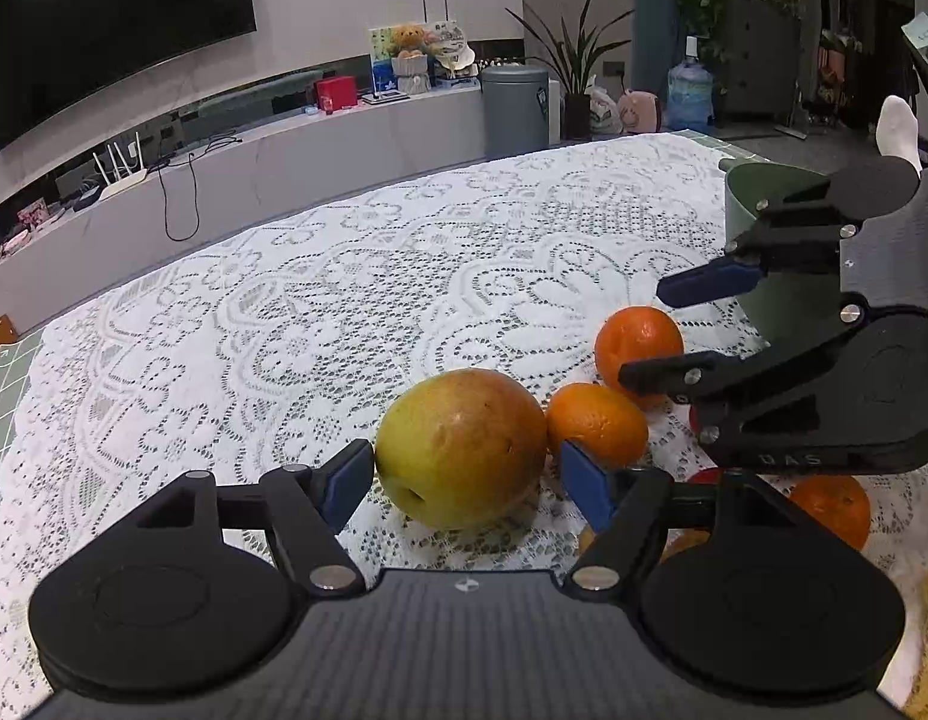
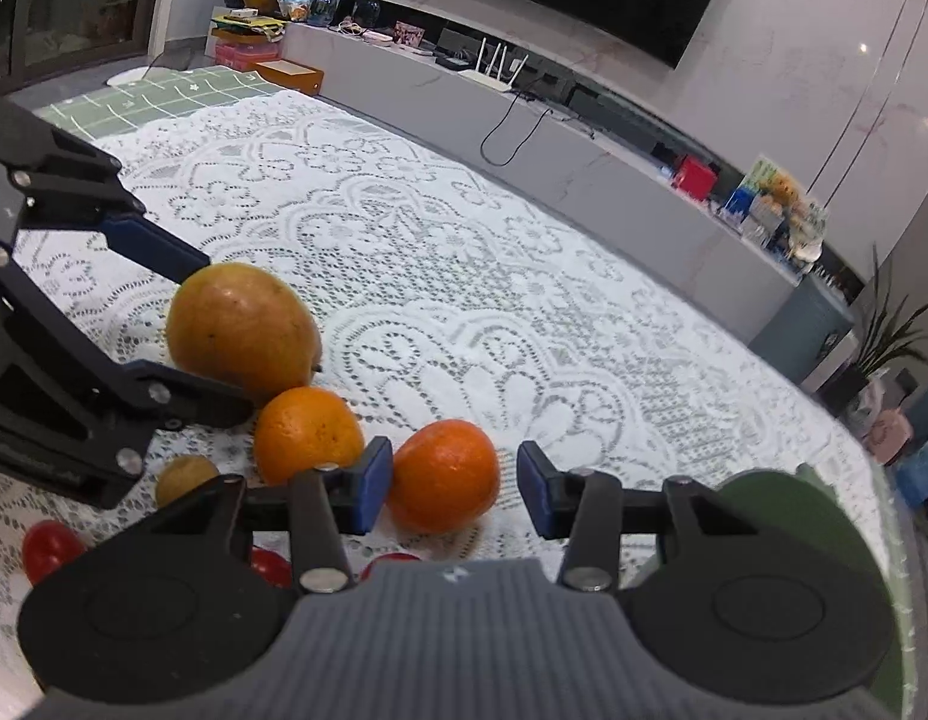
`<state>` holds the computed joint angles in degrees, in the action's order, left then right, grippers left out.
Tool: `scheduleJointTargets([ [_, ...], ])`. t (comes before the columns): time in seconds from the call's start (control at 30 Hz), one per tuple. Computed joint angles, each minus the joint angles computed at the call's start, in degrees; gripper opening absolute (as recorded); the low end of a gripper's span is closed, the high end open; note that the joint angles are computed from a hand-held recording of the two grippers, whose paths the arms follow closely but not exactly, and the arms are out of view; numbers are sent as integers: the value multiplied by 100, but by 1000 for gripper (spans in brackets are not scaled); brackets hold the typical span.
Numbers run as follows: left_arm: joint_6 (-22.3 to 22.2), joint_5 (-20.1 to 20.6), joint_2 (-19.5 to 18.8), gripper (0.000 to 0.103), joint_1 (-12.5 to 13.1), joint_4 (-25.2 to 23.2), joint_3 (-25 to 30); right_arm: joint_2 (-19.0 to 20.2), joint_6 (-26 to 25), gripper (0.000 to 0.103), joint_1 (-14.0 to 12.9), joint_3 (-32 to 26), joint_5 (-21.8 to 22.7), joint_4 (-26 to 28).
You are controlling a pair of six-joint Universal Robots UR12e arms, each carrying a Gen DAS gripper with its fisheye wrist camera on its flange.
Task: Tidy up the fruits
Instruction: 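Grasp an orange with the right tool while the left tool grasps a pear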
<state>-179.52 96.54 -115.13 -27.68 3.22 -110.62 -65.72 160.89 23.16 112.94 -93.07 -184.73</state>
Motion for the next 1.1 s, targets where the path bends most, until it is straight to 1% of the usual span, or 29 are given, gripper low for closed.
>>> scheduleJointTargets([
  [0.1,16,41,-46,83,-6,21,24,-23,139,44,-33,-22,147,185],
  [0.2,-45,77,-88,83,-2,122,37,-19,202,44,-37,-32,174,219],
  [0.43,-191,-17,-137,85,54,310,24,-41,355,43,-86,-57,279,355],
  [0.47,-200,-12,-141,84,50,317,28,-44,356,43,-87,-58,277,364],
  [0.5,-194,-44,-140,80,53,325,25,-47,371,41,-88,-57,290,366],
  [0.53,-191,-61,-135,79,53,316,25,-55,405,39,-100,-57,356,388],
  [0.6,-168,-116,-126,76,62,323,12,-49,424,38,-96,-55,343,366],
  [0.8,-146,-84,-125,75,52,316,12,-23,461,37,-79,-45,296,248],
  [1.0,-516,-190,-120,75,96,447,-47,-14,462,36,-61,-26,249,152],
  [1.1,-668,-181,-113,74,97,492,-72,-15,481,36,-61,-14,254,124],
])
